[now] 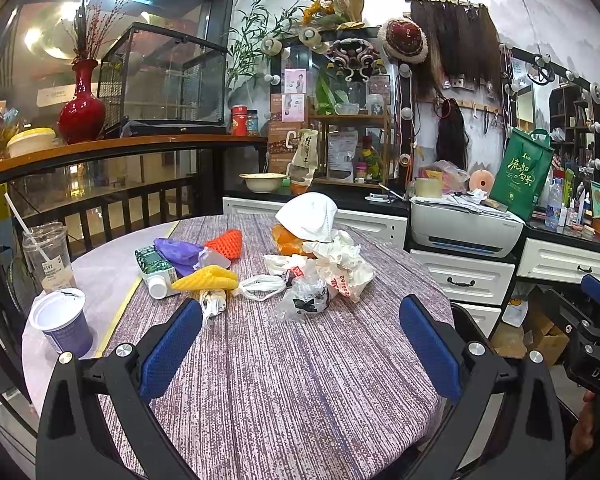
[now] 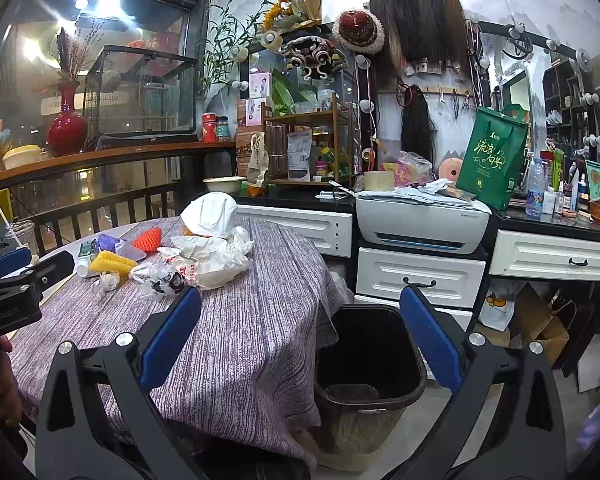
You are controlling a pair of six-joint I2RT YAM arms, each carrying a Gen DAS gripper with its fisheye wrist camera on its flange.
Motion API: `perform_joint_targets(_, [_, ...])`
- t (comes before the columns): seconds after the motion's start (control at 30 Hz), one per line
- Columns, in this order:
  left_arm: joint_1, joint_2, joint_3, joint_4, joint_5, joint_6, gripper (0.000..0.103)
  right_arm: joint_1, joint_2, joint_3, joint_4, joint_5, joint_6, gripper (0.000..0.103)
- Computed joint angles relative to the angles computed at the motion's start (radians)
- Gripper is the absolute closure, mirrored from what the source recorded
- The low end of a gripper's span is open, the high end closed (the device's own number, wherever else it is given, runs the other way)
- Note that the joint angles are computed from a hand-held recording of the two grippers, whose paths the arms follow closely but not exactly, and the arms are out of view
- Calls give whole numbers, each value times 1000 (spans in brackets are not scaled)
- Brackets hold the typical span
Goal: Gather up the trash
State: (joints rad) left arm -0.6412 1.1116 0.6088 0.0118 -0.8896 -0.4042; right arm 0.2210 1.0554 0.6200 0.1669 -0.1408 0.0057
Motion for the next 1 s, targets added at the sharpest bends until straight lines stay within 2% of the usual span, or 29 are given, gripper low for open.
perform_joint_targets(1.0, [4, 4, -1, -4, 7, -6, 5, 2, 7, -4, 6, 0, -1, 5])
